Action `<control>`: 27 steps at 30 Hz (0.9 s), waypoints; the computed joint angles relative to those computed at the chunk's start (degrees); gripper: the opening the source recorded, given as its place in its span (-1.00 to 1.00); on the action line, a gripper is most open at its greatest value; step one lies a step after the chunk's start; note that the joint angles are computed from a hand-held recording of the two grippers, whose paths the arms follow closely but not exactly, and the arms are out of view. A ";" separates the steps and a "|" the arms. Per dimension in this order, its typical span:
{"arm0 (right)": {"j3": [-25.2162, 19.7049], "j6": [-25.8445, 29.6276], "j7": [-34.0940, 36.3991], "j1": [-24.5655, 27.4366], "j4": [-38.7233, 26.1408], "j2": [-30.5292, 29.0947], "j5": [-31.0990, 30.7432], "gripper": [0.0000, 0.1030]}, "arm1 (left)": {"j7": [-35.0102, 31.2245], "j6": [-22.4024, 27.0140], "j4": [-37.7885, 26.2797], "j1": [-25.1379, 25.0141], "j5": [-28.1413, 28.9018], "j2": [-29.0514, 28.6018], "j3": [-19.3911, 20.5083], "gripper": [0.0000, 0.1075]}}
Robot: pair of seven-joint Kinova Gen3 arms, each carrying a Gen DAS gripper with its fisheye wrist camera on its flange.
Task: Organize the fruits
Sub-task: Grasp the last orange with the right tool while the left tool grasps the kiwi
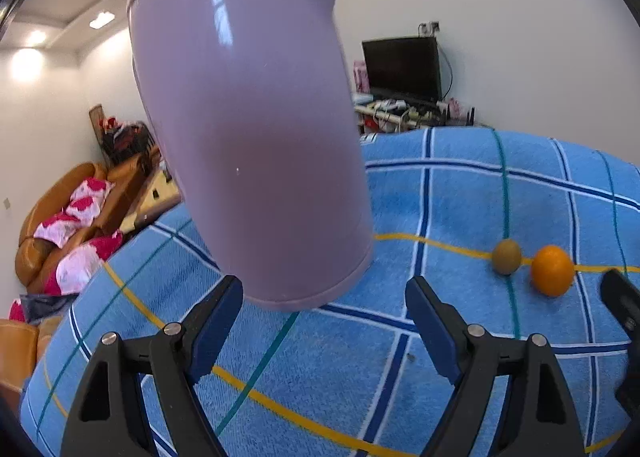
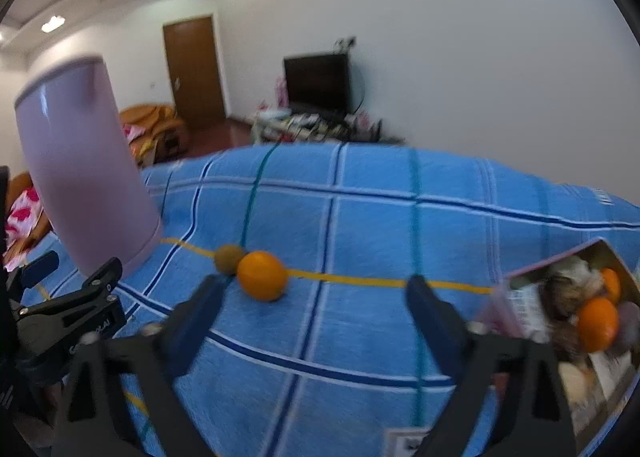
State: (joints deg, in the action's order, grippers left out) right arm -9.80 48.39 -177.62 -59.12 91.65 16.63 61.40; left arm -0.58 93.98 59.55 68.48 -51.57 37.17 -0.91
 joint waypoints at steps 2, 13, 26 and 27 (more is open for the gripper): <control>-2.74 -0.78 4.66 3.72 -3.25 2.35 -3.47 0.58 | -0.06 0.12 0.18 -0.87 1.26 -0.24 0.27 0.57; -2.83 1.04 29.15 8.93 -17.42 10.63 -23.24 -0.03 | -3.36 -1.66 -0.51 -2.02 2.95 -0.01 0.56 0.57; -1.55 -3.61 10.86 3.26 -1.63 1.14 -6.63 -0.22 | 0.06 -7.71 4.86 -1.01 0.54 -3.14 0.84 0.57; 0.80 -3.51 8.53 0.61 -0.01 -0.09 -4.79 -0.22 | 0.32 -8.37 5.35 -0.85 -0.21 -3.37 1.01 0.57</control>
State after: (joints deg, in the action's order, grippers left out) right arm -9.00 44.88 -169.09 -58.51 91.64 16.54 56.61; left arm -0.26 85.62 64.90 67.64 -51.79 33.80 0.10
